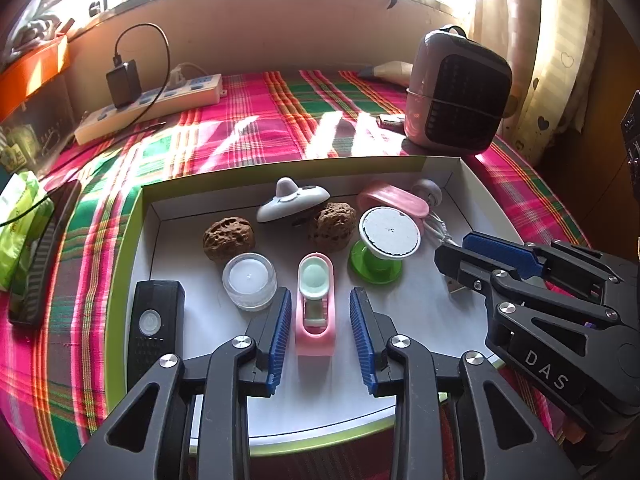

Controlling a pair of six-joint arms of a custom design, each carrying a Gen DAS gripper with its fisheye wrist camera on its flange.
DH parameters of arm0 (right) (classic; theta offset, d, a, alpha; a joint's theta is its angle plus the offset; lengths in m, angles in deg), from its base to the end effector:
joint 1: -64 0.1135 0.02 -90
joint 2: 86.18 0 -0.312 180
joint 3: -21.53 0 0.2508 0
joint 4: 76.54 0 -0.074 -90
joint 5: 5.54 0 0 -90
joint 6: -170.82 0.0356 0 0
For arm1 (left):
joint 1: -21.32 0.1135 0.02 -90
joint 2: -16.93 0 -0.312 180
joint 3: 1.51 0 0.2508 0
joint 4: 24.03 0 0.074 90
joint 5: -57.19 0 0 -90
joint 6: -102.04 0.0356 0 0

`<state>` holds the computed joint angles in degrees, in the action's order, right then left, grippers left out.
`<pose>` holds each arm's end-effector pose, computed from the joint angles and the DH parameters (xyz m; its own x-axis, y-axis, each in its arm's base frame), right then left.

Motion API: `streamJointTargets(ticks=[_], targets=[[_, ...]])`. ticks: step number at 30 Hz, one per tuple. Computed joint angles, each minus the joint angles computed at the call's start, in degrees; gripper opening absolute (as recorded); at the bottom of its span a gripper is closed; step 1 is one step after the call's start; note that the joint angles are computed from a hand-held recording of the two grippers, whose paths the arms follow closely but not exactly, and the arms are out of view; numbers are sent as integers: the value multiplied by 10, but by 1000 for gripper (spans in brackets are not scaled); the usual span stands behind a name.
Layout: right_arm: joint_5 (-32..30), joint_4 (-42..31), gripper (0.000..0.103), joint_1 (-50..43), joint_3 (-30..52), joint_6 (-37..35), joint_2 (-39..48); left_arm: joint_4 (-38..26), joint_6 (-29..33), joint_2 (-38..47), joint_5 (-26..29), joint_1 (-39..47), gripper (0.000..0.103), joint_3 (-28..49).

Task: Organize objects
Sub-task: 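Lower the white cable onto the box floor and open the right tool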

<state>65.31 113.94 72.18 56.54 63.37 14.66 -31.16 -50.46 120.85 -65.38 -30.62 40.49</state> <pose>0.2384 0.0461 0.1026 -0.6811 -0.3841 -0.6233 -0.5485 0.8316 0.0869 0.1694 -0.1853 0.0979 -0.7492 -0.2557 -0.6110 -0.2591 0.9621 -0.0850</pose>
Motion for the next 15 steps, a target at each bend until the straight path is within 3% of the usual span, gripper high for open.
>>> streamJointTargets(ticks=[10,15], targets=[[-2,3,34,-2,-15,3,-18,-43,-31,-11,-14,-20,29,8],[-8,11,46,-6,-31,7,-37,-76,-60,-27,-33,-43,30,13]])
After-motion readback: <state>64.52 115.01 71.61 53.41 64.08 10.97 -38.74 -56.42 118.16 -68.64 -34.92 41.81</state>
